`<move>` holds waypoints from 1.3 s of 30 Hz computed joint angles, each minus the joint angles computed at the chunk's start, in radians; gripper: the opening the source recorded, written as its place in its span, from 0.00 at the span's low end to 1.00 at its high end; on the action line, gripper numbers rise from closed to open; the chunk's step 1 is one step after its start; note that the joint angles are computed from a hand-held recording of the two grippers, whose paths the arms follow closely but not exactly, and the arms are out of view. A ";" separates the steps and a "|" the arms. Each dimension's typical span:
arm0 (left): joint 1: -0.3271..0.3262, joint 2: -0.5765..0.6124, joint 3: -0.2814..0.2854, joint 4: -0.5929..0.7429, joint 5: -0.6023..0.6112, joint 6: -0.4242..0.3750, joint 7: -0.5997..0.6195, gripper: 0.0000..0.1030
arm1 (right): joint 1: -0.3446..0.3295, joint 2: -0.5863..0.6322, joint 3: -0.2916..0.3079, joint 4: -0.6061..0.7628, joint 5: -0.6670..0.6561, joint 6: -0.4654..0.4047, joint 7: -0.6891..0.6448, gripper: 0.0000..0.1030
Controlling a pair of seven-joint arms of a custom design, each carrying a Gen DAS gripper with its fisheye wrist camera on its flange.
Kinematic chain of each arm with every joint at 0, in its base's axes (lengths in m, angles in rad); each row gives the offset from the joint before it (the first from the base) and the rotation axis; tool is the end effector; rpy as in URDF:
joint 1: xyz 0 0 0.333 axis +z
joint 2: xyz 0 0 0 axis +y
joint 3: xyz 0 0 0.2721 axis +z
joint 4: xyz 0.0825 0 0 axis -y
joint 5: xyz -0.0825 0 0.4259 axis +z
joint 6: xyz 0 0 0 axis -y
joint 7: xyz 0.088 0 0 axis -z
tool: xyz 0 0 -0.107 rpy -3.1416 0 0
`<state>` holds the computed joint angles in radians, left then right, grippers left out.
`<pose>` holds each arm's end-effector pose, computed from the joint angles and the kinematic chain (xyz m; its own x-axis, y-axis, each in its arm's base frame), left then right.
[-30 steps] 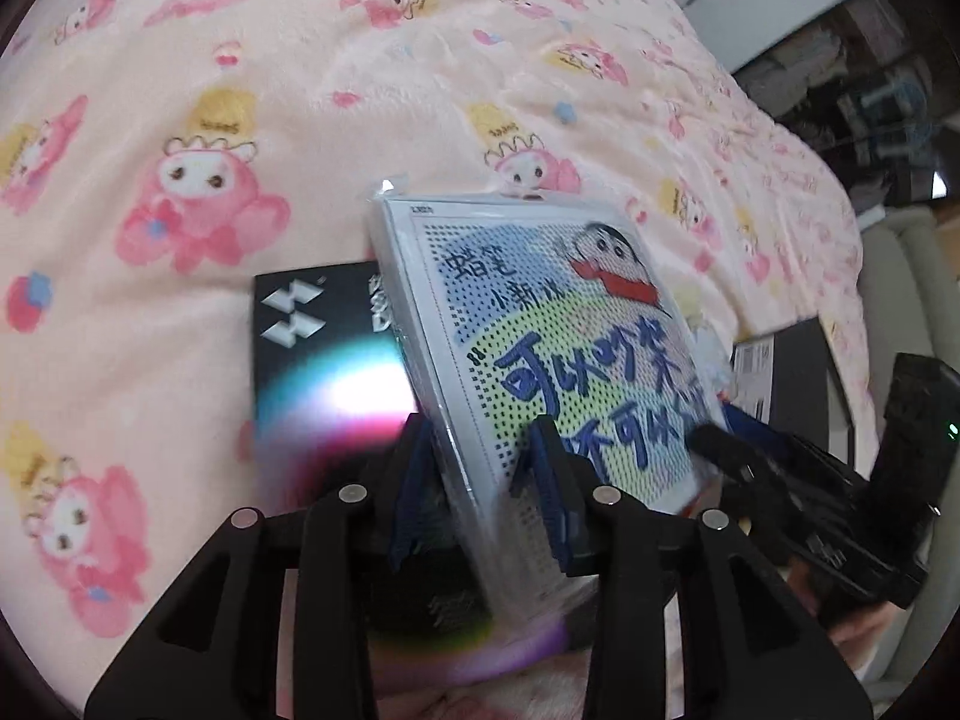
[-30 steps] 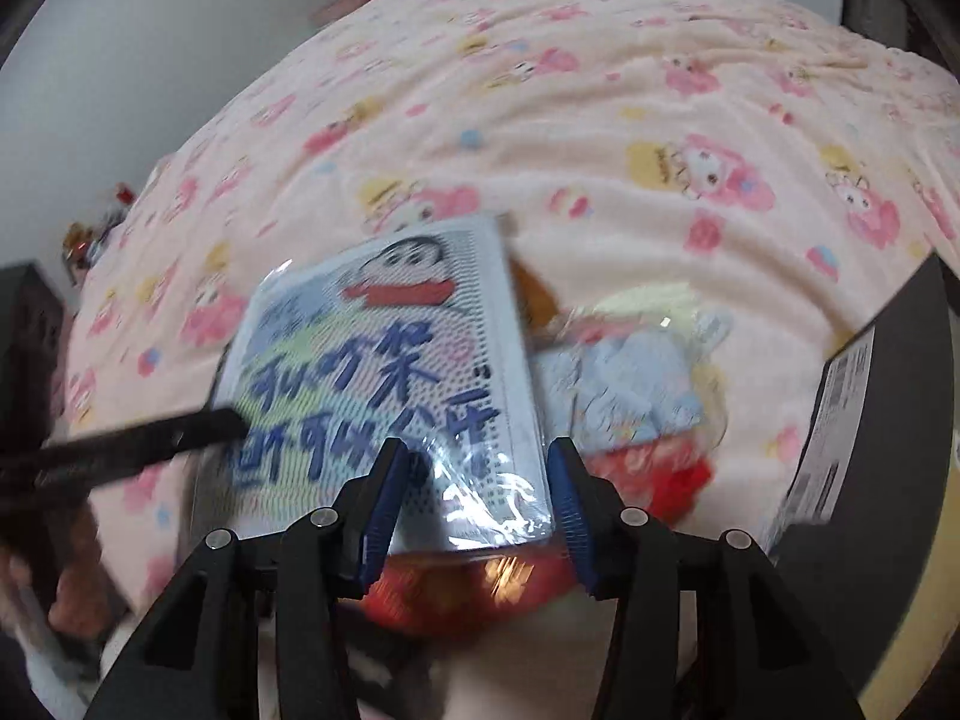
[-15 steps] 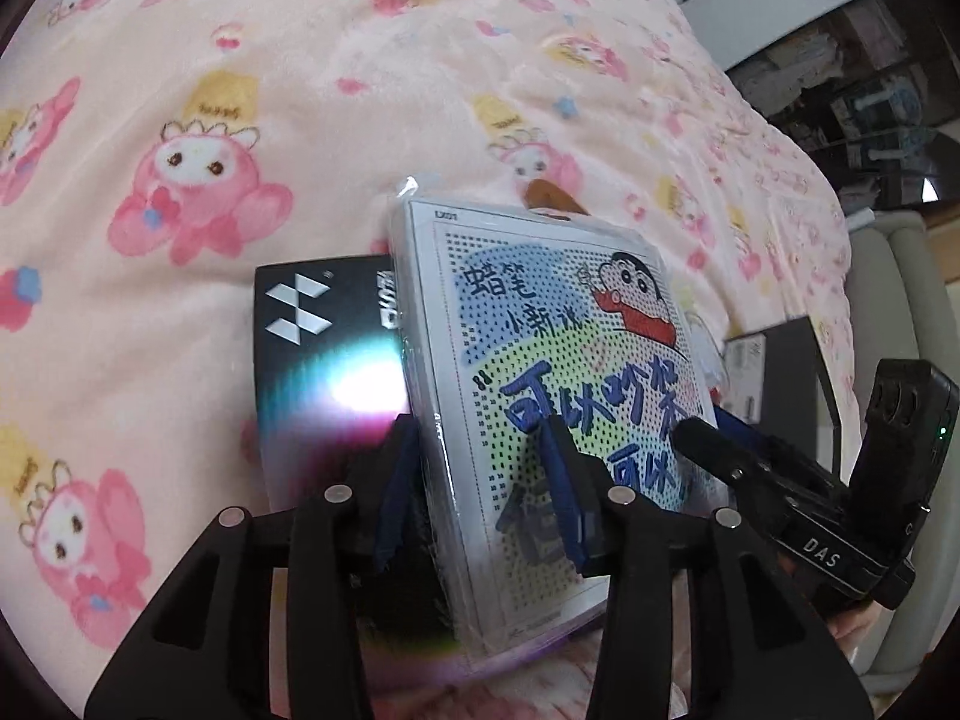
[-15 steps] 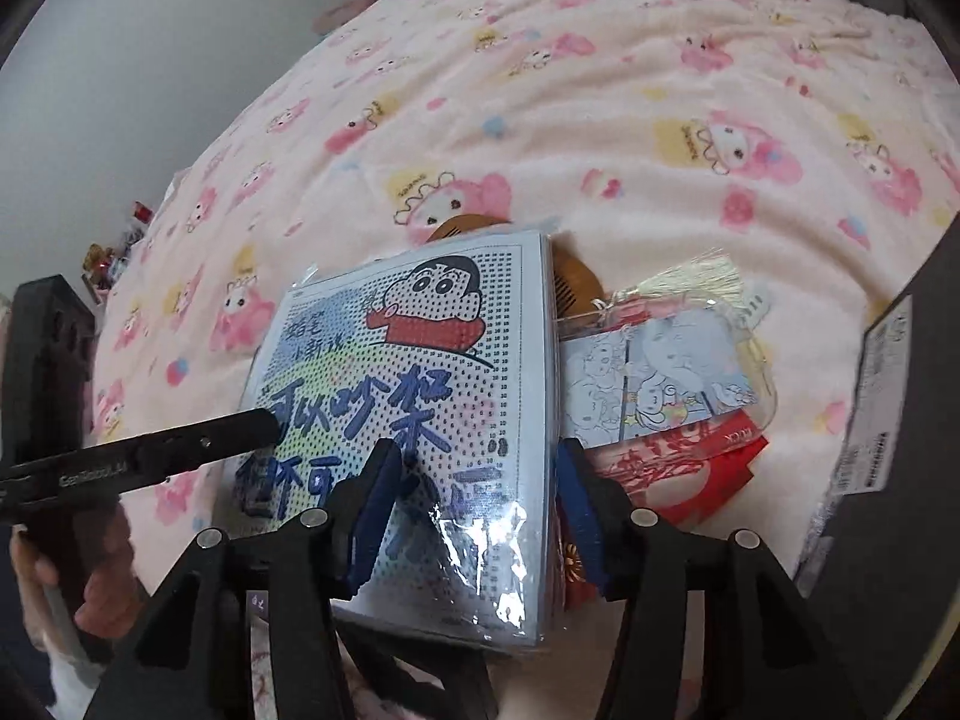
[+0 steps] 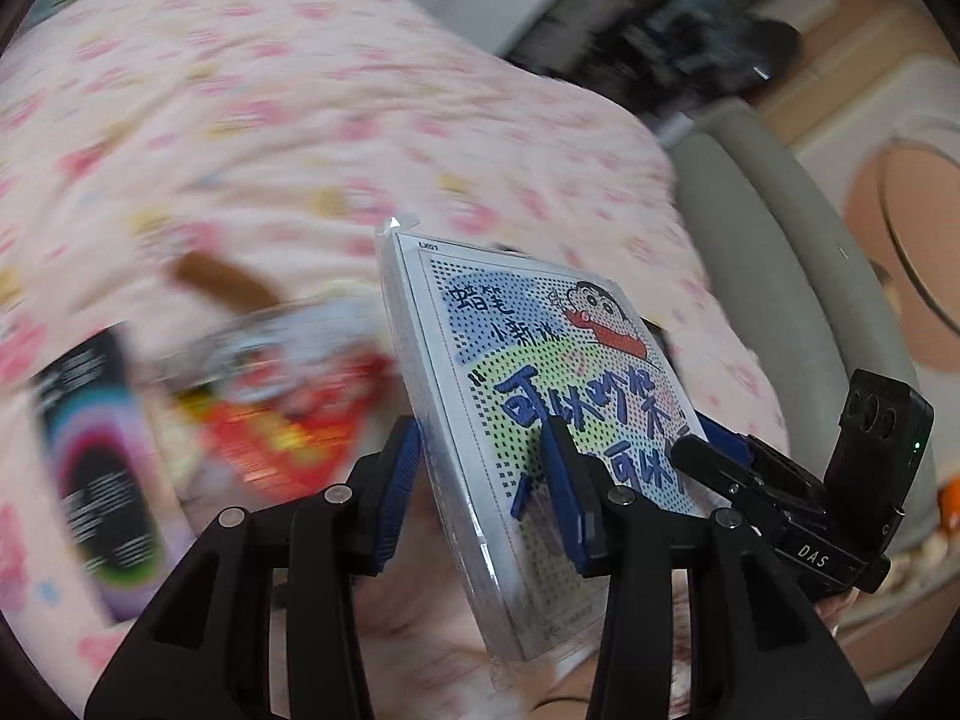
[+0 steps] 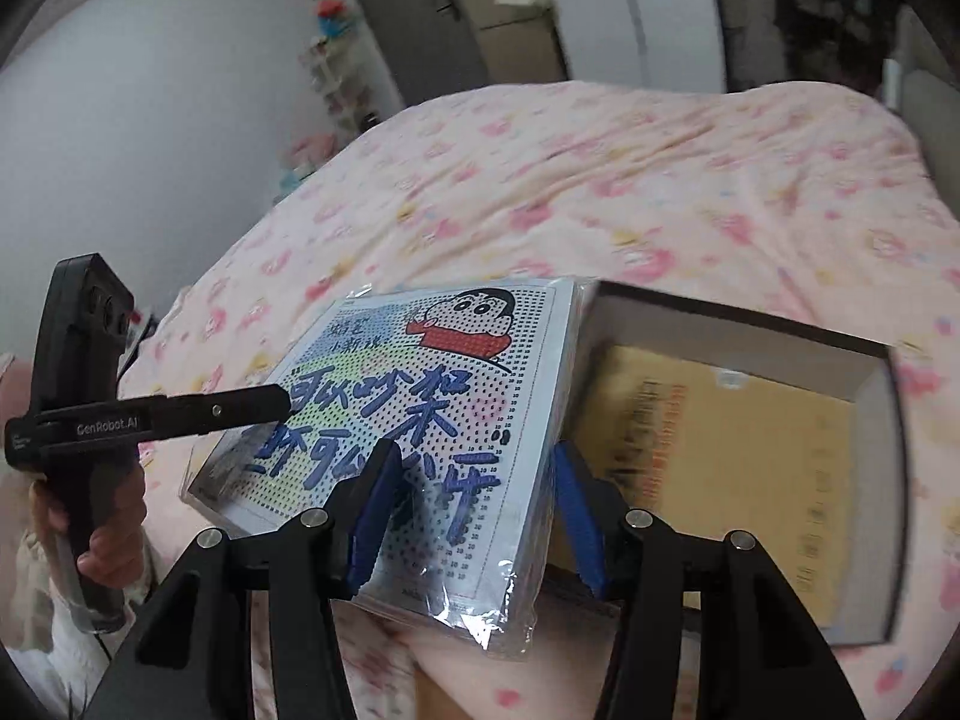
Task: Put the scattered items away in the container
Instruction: 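Grasp the Shin-chan bead-art kit with the left gripper and lift it, then carry the kit to the black box and lower it inside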
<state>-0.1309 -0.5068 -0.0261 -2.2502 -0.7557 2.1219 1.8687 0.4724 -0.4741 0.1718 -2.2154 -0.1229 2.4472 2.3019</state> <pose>0.4862 -0.1096 0.5638 -0.2749 -0.7755 0.5684 -0.9080 0.0148 -0.4188 0.4103 0.3214 0.5935 0.0829 -0.9585 -0.2728 -0.7931 0.1023 -0.6004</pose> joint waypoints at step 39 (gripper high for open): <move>-0.179 0.525 -0.242 0.420 0.478 -0.040 -0.404 0.44 | -0.240 -0.324 0.049 -0.324 -0.268 -0.289 0.305 0.47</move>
<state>-0.3099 0.0186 -0.2676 -1.8298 -0.2774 2.0823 1.4646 0.2323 -0.7977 0.2208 -2.5389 -0.3908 2.1579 2.6070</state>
